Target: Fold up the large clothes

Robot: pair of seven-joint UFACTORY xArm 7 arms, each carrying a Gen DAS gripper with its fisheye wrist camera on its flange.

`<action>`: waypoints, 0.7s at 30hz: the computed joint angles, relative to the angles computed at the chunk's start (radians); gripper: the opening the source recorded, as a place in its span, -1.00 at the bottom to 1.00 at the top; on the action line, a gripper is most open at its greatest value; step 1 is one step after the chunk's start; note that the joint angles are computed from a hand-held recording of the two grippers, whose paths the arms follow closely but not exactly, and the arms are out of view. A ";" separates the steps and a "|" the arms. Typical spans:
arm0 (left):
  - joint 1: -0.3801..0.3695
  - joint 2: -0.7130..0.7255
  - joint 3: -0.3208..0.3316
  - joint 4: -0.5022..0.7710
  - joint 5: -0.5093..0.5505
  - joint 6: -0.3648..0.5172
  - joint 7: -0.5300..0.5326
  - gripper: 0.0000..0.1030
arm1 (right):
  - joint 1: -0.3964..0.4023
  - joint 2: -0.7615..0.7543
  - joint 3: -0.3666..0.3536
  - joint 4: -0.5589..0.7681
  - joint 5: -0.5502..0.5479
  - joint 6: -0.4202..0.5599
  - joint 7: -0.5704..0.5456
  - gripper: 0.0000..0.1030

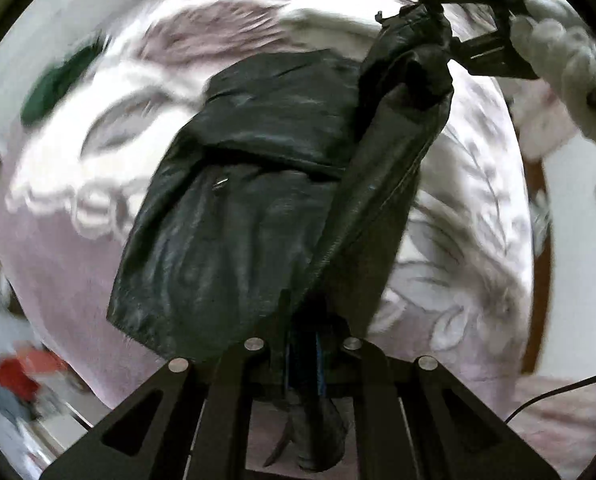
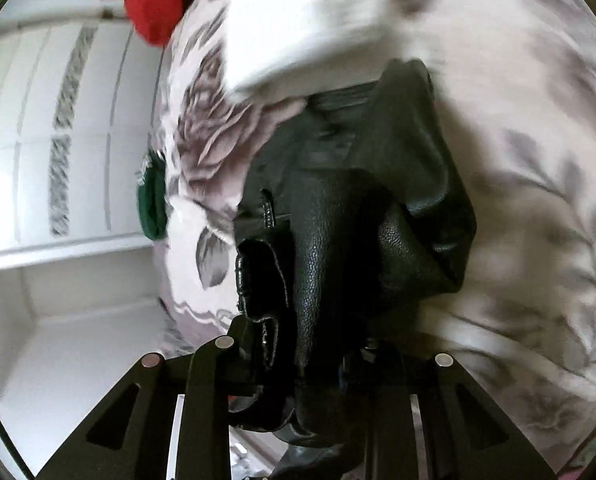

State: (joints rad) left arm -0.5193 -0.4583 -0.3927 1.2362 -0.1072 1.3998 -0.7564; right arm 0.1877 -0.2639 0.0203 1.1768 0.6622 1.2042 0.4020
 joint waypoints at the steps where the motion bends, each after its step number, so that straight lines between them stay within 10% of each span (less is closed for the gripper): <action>1: 0.007 -0.046 0.056 -0.057 -0.034 -0.014 0.020 -0.88 | 0.019 0.092 0.042 0.089 -0.038 -0.006 0.049 -0.47; 10: 0.139 -0.206 0.354 -0.472 -0.263 -0.153 0.296 -0.67 | 0.183 0.688 0.165 0.621 -0.305 0.037 0.390 -0.22; 12: 0.166 -0.220 0.405 -0.540 -0.355 -0.159 0.330 -0.51 | 0.215 0.680 0.115 0.600 -0.213 -0.016 0.354 0.20; 18: 0.253 -0.383 0.434 -0.623 -0.459 -0.103 0.336 -0.36 | 0.014 0.473 0.281 0.342 0.179 -0.260 0.064 0.34; 19: 0.267 -0.398 0.415 -0.609 -0.425 -0.080 0.325 -0.23 | 0.059 0.443 0.219 0.332 0.152 -0.234 0.069 0.34; 21: 0.285 -0.395 0.364 -0.566 -0.336 -0.048 0.321 0.68 | 0.084 0.432 0.192 0.345 0.033 -0.168 0.098 0.33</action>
